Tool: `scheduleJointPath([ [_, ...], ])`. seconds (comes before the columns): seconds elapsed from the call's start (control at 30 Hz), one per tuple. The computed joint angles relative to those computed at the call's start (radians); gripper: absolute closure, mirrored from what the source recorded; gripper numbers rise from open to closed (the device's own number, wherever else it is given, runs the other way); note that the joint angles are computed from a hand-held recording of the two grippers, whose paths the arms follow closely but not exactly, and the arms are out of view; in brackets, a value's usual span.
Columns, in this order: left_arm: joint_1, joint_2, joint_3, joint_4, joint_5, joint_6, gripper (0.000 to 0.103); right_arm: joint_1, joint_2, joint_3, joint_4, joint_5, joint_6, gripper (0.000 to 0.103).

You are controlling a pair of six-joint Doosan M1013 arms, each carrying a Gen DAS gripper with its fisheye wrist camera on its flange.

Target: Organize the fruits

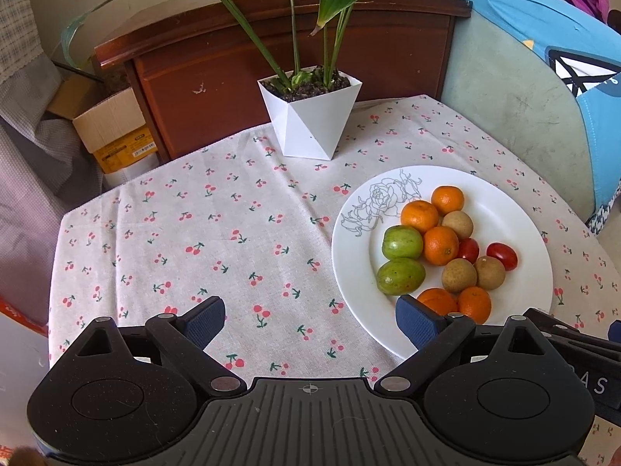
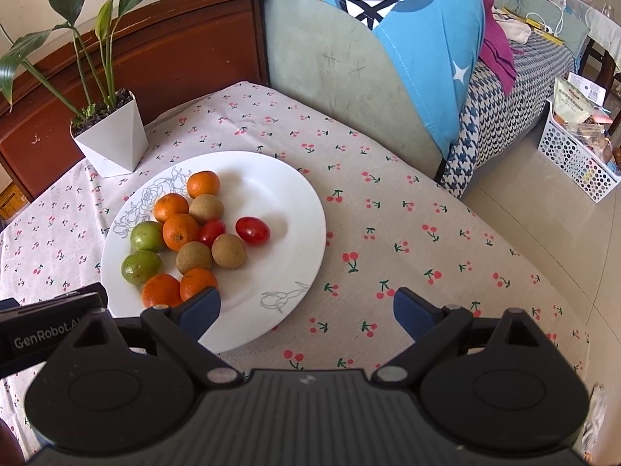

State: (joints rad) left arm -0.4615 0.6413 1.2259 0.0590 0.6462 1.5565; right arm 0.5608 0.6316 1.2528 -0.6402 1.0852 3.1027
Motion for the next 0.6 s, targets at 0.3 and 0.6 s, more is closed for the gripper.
scheduleJointPath([
  [0.3, -0.003, -0.002, 0.005, 0.028, -0.013, -0.015, 0.007, 0.001, 0.005, -0.006, -0.006, 0.006, 0.002, 0.007],
  [0.6, -0.004, 0.001, 0.002, 0.047, -0.008, -0.031, 0.007, 0.001, 0.010, -0.012, 0.000, 0.004, -0.003, 0.007],
])
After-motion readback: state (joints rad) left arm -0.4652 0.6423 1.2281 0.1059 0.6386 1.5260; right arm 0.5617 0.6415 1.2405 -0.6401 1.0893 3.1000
